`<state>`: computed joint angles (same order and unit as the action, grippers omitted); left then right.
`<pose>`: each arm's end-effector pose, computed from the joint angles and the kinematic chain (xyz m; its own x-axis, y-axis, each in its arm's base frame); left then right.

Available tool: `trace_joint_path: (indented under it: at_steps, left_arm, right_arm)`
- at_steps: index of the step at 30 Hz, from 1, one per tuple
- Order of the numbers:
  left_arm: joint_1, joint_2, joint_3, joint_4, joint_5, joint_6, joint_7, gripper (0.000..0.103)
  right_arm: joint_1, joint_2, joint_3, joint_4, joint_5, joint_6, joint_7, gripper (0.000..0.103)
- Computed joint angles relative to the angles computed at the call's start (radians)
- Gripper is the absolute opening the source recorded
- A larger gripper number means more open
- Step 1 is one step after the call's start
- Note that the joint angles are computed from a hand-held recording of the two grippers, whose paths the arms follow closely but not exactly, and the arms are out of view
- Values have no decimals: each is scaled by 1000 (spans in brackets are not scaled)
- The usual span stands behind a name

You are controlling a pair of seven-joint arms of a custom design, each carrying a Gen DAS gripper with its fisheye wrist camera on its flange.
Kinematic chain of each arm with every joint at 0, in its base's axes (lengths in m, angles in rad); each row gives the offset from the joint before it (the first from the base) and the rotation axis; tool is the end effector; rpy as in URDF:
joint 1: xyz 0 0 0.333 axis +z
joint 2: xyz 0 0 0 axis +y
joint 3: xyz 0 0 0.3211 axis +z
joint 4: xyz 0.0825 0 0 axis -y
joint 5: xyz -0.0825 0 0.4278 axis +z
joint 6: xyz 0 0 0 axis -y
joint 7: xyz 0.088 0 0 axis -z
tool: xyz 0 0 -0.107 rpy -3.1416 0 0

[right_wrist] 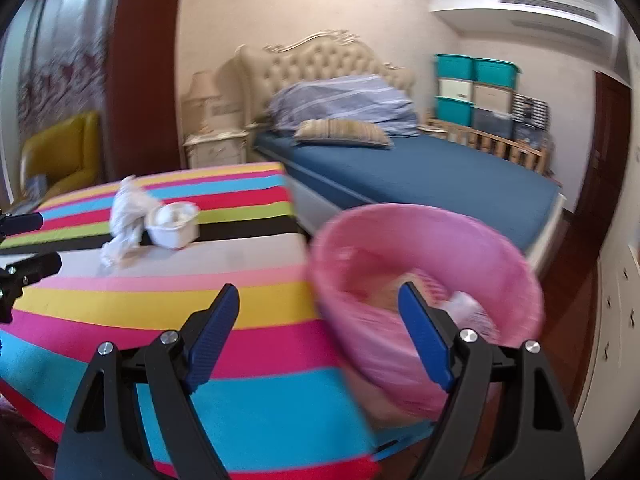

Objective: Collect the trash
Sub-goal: 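Move both tools back over the table, then grasp the white paper cup with the right tool while the left tool grasps the white plastic bag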

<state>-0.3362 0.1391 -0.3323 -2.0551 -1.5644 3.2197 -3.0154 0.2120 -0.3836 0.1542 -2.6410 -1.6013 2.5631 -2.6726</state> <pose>0.5352 -0.2941 0.3991 -0.6242 -0.7738 -0.1078 -0.3979 0.4335 -0.8086 0.4121 0.1709 0.3638 -0.3444 -0.9385 0.0238 -0.4657 0.1488 -0.8723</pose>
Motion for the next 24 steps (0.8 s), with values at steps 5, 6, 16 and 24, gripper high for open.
trace_joint_path:
  at_steps: [5, 6, 16, 24]
  left_arm:
    - [18, 14, 39, -38, 211, 25, -282, 96]
    - [-15, 16, 84, -56, 319, 30, -402, 96]
    - [-63, 13, 211, -124, 665, 11, -776, 96]
    - [21, 10, 167, -132, 773, -33, -921, 96]
  right_arm:
    - [19, 131, -5, 140, 33, 51, -89, 79]
    - [24, 158, -5, 171, 48, 53, -116, 79]
    - [70, 429, -59, 469, 303, 115, -477, 82]
    - [111, 589, -119, 654, 518, 131, -658, 82]
